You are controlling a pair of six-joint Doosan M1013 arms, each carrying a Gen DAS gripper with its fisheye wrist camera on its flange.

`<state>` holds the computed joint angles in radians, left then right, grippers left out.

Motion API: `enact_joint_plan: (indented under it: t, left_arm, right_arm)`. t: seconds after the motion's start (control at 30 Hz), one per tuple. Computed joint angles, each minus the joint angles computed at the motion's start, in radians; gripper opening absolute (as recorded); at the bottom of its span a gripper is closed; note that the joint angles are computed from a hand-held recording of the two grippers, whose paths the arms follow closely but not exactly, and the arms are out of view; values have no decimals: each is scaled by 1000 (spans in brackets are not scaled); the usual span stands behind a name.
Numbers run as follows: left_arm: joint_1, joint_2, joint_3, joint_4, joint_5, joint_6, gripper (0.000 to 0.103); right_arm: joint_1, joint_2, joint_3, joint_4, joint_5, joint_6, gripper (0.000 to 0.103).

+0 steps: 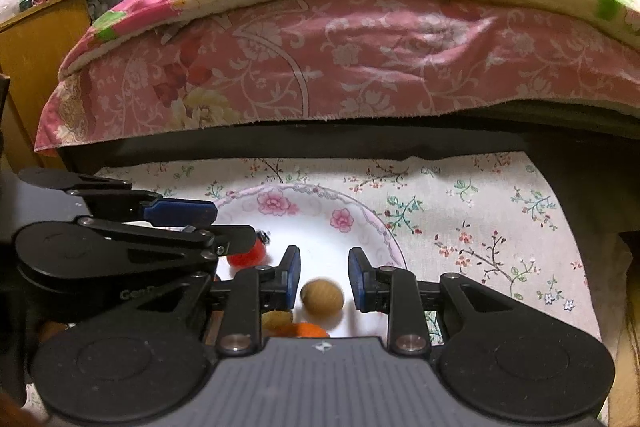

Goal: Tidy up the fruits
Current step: 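Withdraw both open grippers from the plate toward the remaining fruits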

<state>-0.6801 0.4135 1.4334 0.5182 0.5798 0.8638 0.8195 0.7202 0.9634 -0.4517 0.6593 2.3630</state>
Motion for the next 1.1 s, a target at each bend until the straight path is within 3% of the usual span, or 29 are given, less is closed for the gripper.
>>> enact_joint_plan:
  t: [0.53,1.1]
  left_arm:
    - [-34,-96,74,78,2,-62,49]
    - [-52,-246,257,27,83,-55,51]
  right_arm:
    - [42,-70,53,-50,-15,27,27]
    - [99,-130,162,89,-30,-53,28]
